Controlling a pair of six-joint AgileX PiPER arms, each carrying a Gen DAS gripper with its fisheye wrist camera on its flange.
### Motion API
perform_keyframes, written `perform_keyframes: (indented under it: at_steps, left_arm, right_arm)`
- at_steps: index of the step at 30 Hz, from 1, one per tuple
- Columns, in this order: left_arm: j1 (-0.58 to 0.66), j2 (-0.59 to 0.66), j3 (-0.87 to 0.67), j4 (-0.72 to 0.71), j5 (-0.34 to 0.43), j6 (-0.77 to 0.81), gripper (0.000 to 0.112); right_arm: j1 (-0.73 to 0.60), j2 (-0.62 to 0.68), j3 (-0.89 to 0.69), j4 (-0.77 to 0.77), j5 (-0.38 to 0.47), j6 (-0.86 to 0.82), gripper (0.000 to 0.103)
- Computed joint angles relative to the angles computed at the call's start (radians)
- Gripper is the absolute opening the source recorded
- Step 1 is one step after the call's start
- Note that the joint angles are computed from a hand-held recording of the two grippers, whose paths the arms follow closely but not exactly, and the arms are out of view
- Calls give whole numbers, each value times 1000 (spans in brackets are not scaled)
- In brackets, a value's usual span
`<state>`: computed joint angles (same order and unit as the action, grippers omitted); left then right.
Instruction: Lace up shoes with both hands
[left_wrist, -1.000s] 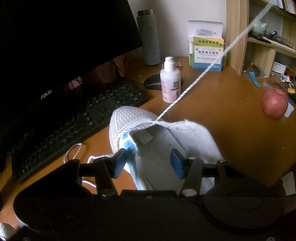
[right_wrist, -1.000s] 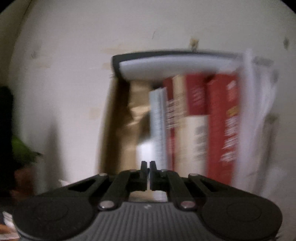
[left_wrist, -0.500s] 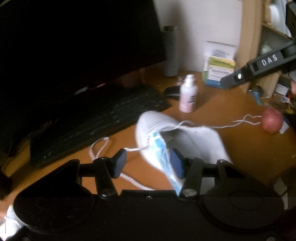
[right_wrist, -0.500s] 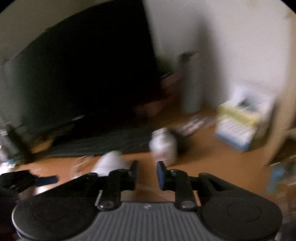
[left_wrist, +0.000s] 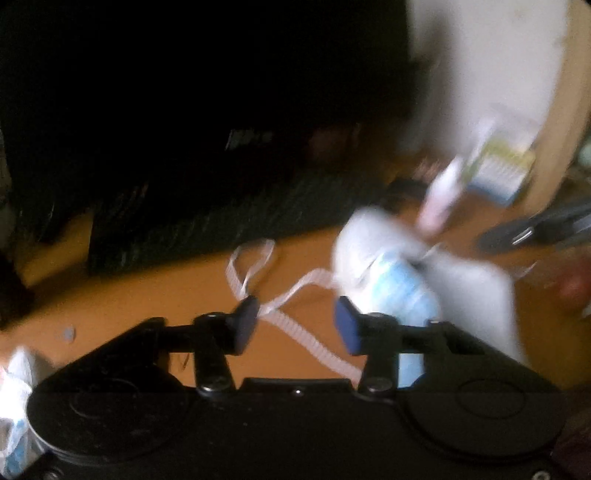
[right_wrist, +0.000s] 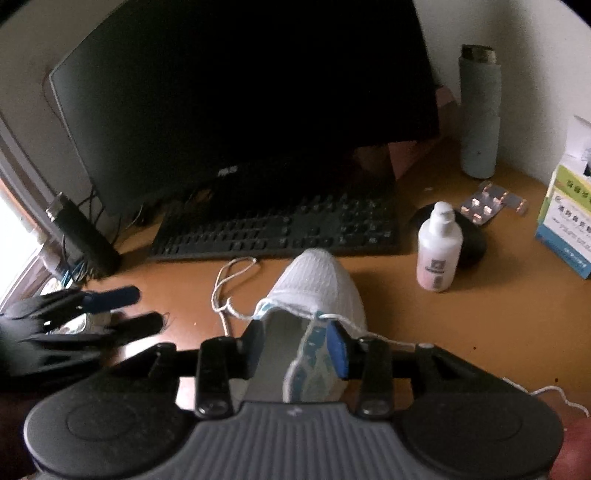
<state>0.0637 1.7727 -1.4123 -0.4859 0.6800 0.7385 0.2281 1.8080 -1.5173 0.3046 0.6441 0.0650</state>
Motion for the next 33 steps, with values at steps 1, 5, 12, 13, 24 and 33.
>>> perform_keyframes:
  at_steps: [1, 5, 12, 13, 24, 33]
  left_arm:
    - [-20, 22, -5, 34, -1, -39, 33]
    - [-94, 103, -31, 154, -4, -212, 30]
    - [-127, 123, -33, 246, -39, -419, 28]
    - [-132, 119, -26, 260, -51, -420, 20]
    - [54, 109, -73, 183, -45, -289, 1]
    - [71, 195, -407, -307, 322, -84, 1]
  right_arm:
    - [2, -2, 5, 8, -1, -12, 39]
    - [7, 2, 3, 34, 9, -58, 40]
    - [-7, -39, 47, 58, 27, -117, 47]
    - [-9, -39, 49, 62, 30, -123, 47]
    - [5, -41, 55, 117, 1, -303, 47]
    - [122, -130, 196, -173, -228, -340, 47]
